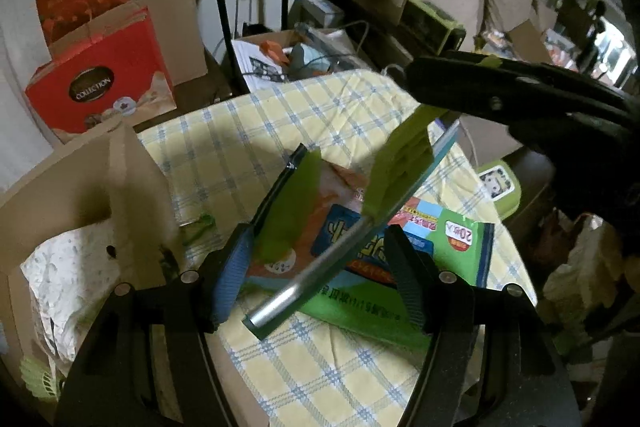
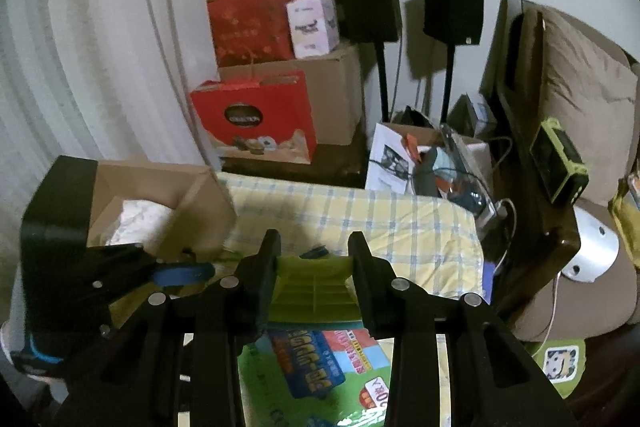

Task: Organize objects
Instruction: 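Lift the lime dustpan with the right gripper and carry it over the box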

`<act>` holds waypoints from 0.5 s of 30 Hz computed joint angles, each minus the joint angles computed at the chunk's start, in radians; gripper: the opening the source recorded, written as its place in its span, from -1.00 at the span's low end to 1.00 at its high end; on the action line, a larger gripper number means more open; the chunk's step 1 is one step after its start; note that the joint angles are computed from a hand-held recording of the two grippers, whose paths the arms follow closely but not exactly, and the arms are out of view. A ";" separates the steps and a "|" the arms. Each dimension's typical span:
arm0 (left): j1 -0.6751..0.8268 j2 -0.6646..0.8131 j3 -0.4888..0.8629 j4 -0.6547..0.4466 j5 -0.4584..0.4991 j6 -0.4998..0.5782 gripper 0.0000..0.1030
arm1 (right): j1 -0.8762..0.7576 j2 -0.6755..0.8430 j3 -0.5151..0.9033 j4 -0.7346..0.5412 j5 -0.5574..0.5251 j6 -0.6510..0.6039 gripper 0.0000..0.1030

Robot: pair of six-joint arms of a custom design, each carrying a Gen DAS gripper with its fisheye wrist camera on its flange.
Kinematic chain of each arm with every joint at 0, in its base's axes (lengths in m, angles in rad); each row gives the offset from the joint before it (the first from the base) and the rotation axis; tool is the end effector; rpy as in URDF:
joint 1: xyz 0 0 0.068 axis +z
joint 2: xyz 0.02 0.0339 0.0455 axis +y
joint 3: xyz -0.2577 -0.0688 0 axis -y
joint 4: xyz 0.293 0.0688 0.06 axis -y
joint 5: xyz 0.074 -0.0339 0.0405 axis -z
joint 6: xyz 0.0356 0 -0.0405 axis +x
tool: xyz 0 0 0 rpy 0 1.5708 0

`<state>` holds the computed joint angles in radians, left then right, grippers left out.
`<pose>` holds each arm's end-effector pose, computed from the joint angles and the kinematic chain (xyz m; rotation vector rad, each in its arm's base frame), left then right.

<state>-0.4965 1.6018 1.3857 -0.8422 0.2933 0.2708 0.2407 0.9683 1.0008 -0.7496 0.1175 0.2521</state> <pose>0.3292 -0.1901 0.2727 1.0781 2.3992 -0.4633 0.2411 0.0549 0.3234 0.0741 2.2837 0.1231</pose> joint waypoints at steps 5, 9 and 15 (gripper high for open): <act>0.025 -0.033 -0.009 -0.009 0.024 0.034 0.24 | 0.077 0.004 0.069 -0.059 0.044 -0.004 -0.32; 0.050 -0.084 -0.039 -0.007 0.055 0.059 -0.15 | 0.157 0.021 0.120 -0.090 0.102 0.010 -0.32; 0.112 -0.140 -0.065 -0.029 0.110 0.089 -0.30 | 0.250 0.068 0.183 -0.104 0.156 0.026 -0.32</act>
